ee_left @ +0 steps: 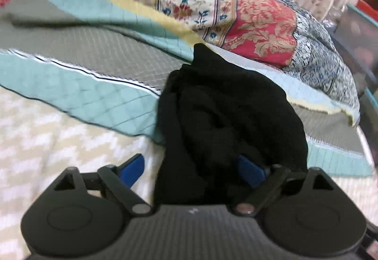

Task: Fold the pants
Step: 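Lift the folded pants with both grippers and place them near the pillows, then open both grippers and pull them back from the folded pants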

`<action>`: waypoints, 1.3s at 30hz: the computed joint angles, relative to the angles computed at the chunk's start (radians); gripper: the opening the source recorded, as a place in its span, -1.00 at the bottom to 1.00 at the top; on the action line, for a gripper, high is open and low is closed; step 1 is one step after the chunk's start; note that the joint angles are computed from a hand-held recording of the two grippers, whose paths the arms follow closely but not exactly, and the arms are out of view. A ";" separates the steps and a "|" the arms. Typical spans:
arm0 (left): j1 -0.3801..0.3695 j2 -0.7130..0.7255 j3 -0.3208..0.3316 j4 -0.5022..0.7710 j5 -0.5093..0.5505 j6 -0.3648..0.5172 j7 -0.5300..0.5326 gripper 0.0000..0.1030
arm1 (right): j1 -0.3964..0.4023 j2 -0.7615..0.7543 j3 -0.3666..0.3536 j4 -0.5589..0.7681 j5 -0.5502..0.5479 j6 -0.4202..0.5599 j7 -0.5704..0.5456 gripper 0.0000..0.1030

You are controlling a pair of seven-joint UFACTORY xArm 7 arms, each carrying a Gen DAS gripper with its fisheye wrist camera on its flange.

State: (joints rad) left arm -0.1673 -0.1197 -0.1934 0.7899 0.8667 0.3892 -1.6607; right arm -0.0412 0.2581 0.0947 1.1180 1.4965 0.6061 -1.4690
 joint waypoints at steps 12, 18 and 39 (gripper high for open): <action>-0.180 -0.283 -0.197 -0.112 -0.274 0.430 0.058 1.00 | -0.013 -0.418 -0.132 -0.445 0.028 0.053 -0.056 0.86; -0.241 -0.382 -0.273 -0.132 -0.366 0.567 0.076 1.00 | 0.008 -0.578 -0.183 -0.567 -0.123 0.088 0.071 0.90; -0.368 -0.412 -0.357 -0.062 -0.426 0.856 0.085 1.00 | 0.089 -0.933 -0.296 -0.771 -0.608 0.057 0.546 1.00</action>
